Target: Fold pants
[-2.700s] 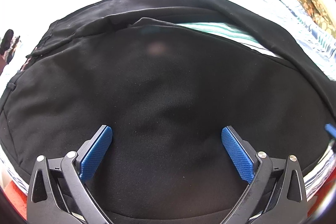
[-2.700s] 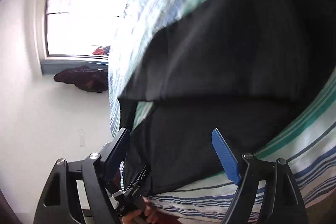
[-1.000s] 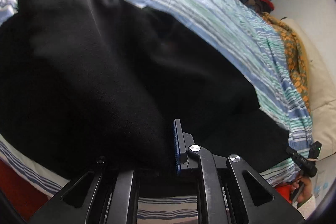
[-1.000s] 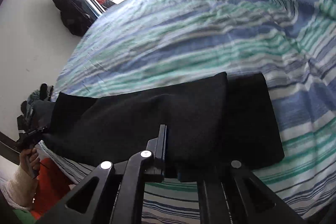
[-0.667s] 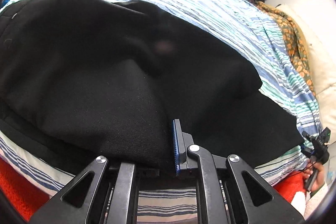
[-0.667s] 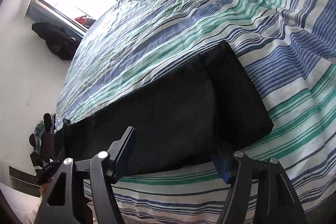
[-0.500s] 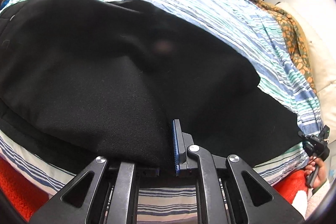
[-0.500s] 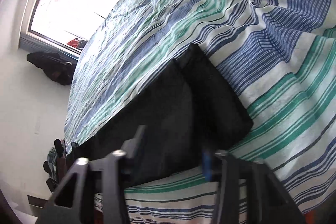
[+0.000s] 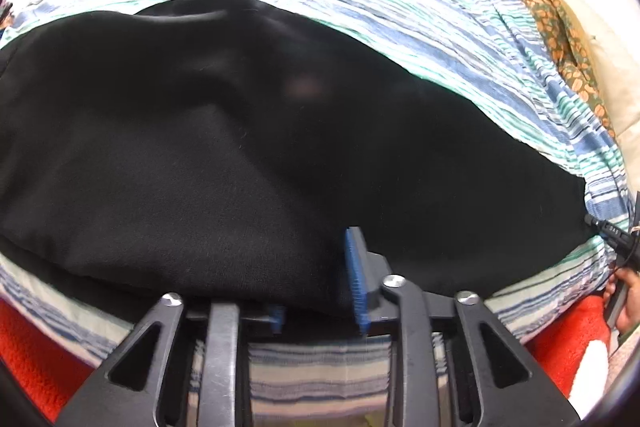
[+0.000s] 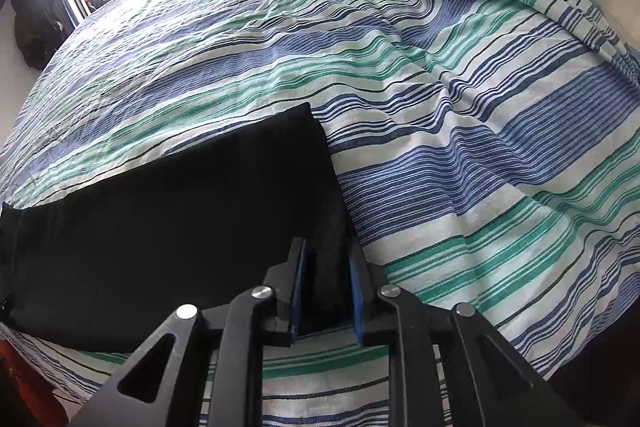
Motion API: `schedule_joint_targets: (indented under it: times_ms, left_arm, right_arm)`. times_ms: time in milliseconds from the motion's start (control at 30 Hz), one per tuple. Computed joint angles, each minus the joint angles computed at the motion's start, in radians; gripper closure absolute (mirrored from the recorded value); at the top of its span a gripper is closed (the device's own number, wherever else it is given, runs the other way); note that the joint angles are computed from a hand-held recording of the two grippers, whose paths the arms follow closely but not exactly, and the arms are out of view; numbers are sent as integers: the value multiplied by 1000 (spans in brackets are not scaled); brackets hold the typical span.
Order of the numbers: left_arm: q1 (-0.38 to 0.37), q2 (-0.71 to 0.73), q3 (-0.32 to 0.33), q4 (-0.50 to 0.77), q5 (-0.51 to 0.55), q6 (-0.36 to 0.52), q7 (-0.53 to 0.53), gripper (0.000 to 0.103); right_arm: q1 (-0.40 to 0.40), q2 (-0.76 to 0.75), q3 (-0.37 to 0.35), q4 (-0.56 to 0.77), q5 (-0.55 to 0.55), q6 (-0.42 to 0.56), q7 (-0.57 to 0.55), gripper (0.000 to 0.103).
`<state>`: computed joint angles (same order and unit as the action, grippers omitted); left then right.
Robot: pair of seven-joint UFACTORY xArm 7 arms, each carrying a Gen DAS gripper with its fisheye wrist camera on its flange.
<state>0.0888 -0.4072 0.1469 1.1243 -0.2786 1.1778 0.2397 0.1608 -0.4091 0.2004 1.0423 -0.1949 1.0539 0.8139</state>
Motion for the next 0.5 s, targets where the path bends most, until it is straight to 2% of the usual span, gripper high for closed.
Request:
schedule_joint_targets:
  times_ms: [33,67,100,167,200,267,300,333,400,500]
  left_arm:
    - [2,-6,1,10,10,22,2,54]
    - [6,-21,2,16,24,44,8,49]
    - [8,-39,1,18,40,61,16,45]
    - [5,-80,7,13,47,80,43,45]
    - [-2,-95,12,16,40,80,59,45]
    - [-18,-100,9,32,29,47,81,44]
    - [-30,-87,0,41,20,21,87,39]
    - [-39,-76,-2,46,17,-3,101,36]
    - [-48,-35,-31,46,35,-67,95,36]
    - [-45,29,-71,39,104,-70,62,36]
  right_arm:
    - [-11,-28,14,-13,-24,-9,40,50]
    - [-30,-62,33,-24,-63,-2,89,41]
    - [-52,-88,66,-17,-110,32,144,40]
    - [-71,-137,97,-19,-170,57,202,40]
    - [-70,-163,93,-34,-158,14,187,40]
    - [25,-187,1,-90,-68,-162,77,40]
    - [79,-170,-40,-92,-17,-211,3,40]
    - [90,-143,-43,-77,24,-218,-74,40]
    - [105,-64,-40,-22,70,-167,-166,40]
    - [98,15,-52,1,165,-97,-200,41]
